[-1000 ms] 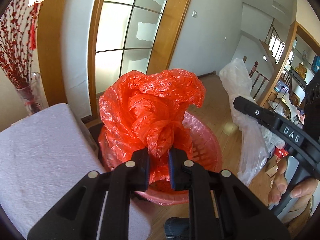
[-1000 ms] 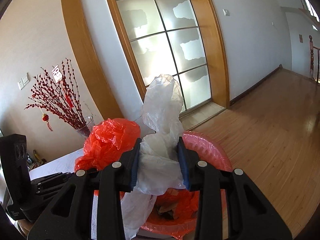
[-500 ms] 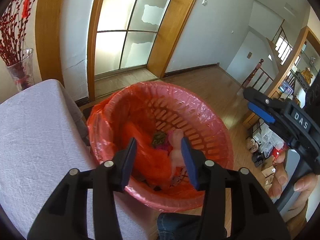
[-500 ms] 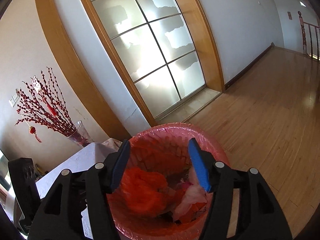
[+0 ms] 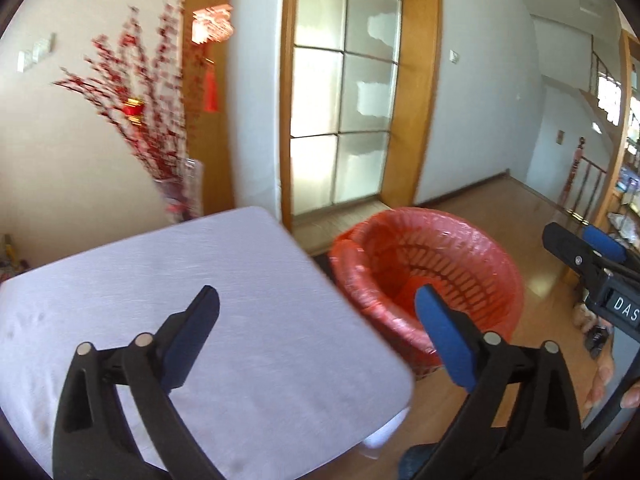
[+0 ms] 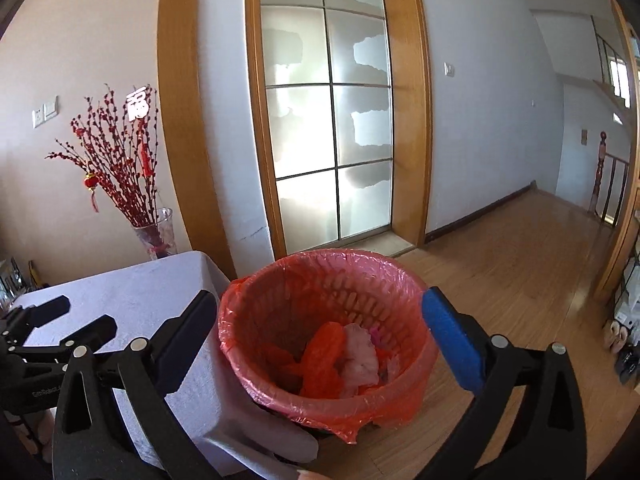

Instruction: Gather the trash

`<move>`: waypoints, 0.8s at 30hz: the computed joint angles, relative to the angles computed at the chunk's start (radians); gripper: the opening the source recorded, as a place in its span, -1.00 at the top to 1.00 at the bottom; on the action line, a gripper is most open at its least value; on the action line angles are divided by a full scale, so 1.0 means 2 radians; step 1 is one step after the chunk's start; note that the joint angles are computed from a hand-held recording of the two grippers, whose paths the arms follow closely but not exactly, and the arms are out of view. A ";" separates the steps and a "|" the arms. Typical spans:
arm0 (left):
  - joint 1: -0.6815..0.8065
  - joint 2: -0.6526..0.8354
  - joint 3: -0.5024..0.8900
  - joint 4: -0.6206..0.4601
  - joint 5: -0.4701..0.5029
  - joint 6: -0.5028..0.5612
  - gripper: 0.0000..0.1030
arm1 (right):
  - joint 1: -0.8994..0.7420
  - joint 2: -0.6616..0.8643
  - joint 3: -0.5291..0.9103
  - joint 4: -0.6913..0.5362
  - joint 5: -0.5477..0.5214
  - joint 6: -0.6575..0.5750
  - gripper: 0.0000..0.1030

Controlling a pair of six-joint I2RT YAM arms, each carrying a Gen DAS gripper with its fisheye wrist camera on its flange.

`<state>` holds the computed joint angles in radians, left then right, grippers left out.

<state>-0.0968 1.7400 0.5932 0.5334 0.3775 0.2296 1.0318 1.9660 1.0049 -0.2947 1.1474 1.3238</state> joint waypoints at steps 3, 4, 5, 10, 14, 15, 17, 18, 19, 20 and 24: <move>0.047 -0.054 -0.060 0.024 0.005 0.019 -0.92 | 0.035 0.056 0.095 -0.153 0.018 0.091 -0.97; 0.056 -0.064 -0.067 0.024 0.004 0.022 -0.92 | 0.044 0.077 0.130 -0.207 0.017 0.120 -0.97; 0.068 -0.073 -0.079 0.031 0.005 0.025 -0.92 | 0.054 0.096 0.160 -0.249 0.015 0.143 -0.97; 0.155 -0.110 -0.123 0.043 0.037 0.041 -0.92 | 0.092 0.125 0.197 -0.263 0.002 0.156 -0.97; 0.219 -0.130 -0.138 0.035 0.064 0.046 -0.92 | 0.118 0.146 0.224 -0.267 -0.001 0.161 -0.97; 0.231 -0.131 -0.142 0.036 0.071 0.047 -0.92 | 0.121 0.155 0.238 -0.281 -0.003 0.167 -0.97; 0.256 -0.132 -0.147 0.035 0.085 0.051 -0.92 | 0.127 0.176 0.267 -0.311 -0.006 0.184 -0.97; 0.265 -0.130 -0.150 0.038 0.092 0.054 -0.92 | 0.131 0.187 0.281 -0.324 -0.009 0.193 -0.97; 0.277 -0.133 -0.153 0.034 0.100 0.059 -0.92 | 0.133 0.193 0.288 -0.333 -0.011 0.202 -0.97; 0.285 -0.130 -0.155 0.034 0.106 0.063 -0.92 | 0.137 0.199 0.295 -0.341 -0.014 0.212 -0.97; 0.308 -0.127 -0.165 0.032 0.124 0.077 -0.92 | 0.146 0.229 0.337 -0.405 -0.019 0.263 -0.97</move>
